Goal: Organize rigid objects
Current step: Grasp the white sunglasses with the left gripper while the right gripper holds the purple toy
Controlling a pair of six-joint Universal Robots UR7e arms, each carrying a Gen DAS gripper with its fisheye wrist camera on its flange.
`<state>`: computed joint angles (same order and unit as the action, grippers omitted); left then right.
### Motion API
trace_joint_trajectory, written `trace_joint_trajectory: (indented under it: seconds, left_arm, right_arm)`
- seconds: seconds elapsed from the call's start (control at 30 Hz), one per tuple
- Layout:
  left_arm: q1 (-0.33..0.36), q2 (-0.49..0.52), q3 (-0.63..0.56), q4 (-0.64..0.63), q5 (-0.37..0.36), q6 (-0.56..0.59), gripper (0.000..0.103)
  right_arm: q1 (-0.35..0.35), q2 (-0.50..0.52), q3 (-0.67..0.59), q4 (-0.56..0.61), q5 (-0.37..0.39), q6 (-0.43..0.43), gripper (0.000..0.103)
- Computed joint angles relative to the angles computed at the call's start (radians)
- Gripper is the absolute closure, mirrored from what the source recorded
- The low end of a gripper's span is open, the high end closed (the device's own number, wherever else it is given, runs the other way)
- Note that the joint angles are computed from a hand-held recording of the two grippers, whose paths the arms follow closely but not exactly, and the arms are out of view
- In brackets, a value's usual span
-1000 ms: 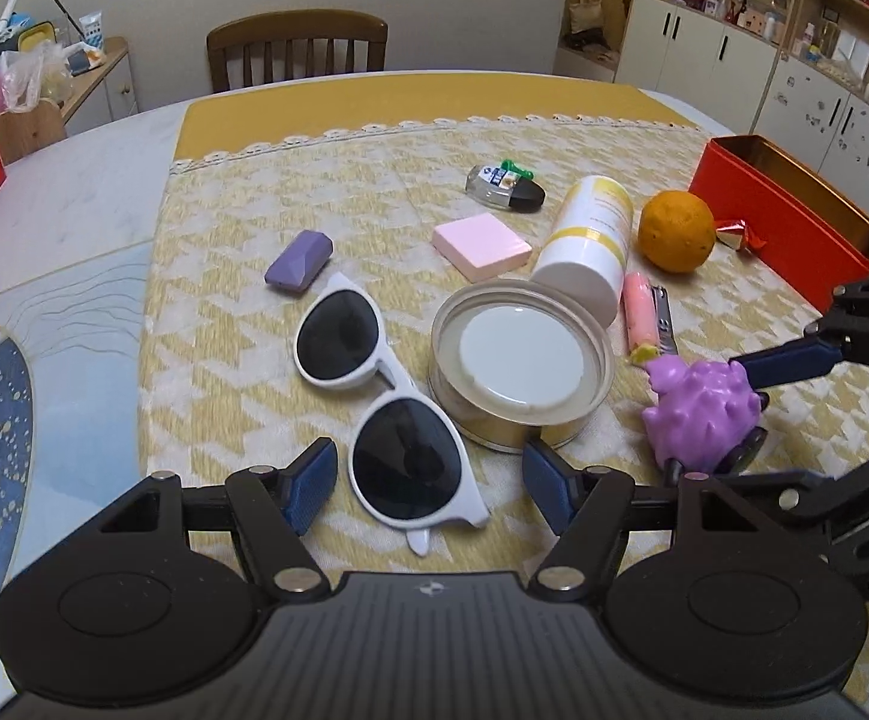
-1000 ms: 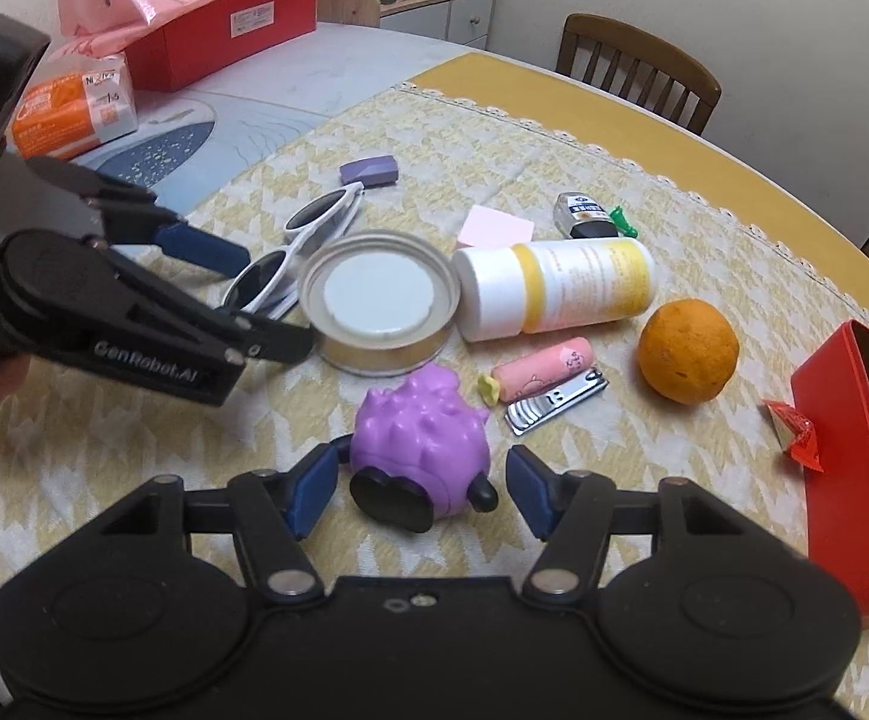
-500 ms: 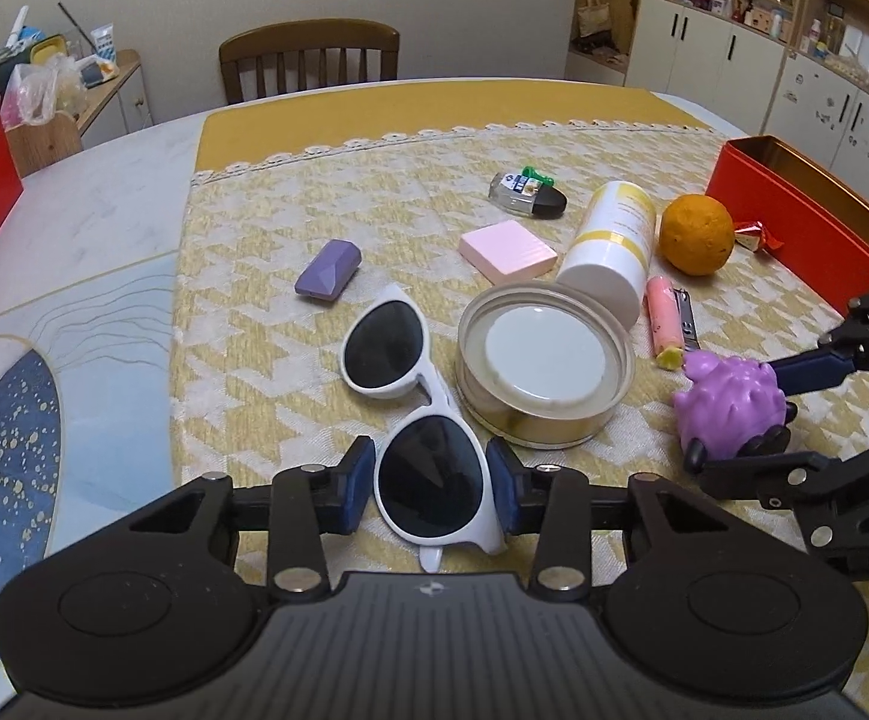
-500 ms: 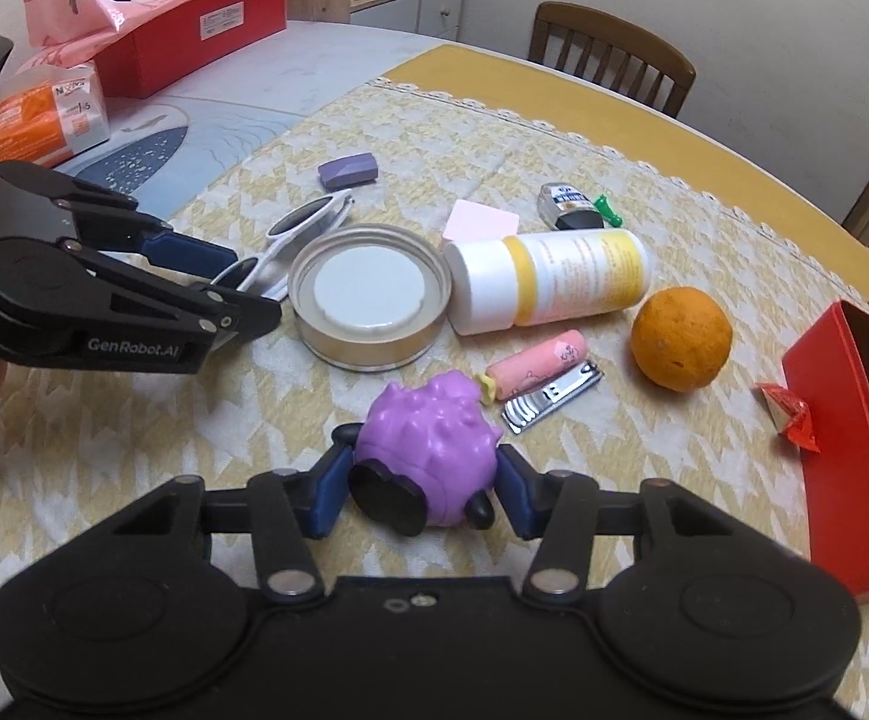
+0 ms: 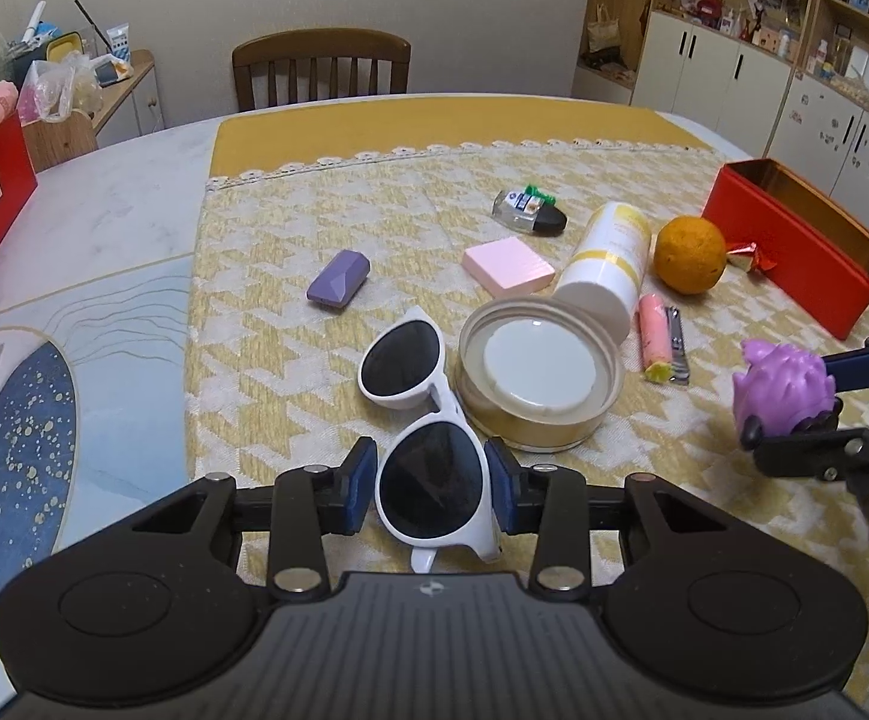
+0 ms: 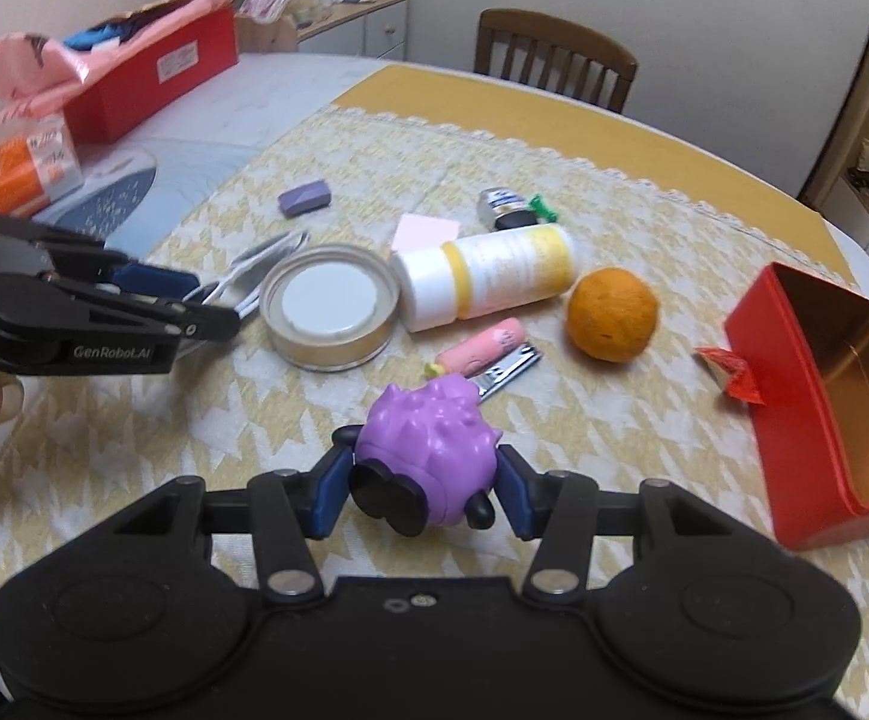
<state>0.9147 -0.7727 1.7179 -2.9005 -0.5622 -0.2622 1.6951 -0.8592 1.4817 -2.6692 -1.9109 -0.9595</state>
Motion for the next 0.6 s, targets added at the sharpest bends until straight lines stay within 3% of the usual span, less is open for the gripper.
trace_joint_trajectory:
  seconds: [0.3,0.33,0.37,0.6]
  left_arm:
    - [-0.025,-0.03,0.025,0.01,0.011,-0.078,0.067]
    - [-0.029,-0.031,0.028,0.005,0.017,-0.084,0.077]
    - [-0.032,-0.033,0.027,0.018,0.023,-0.102,0.096]
    - [-0.054,-0.033,0.009,0.185,0.085,-0.286,0.097]
  right_arm:
    - [-0.011,-0.066,0.002,0.024,0.058,0.032,0.053]
    - [-0.013,-0.073,-0.001,0.031,0.069,0.033,0.053]
    - [-0.017,-0.08,-0.005,0.038,0.08,0.033,0.053]
    - [-0.058,-0.099,-0.076,0.134,0.148,0.014,0.053]
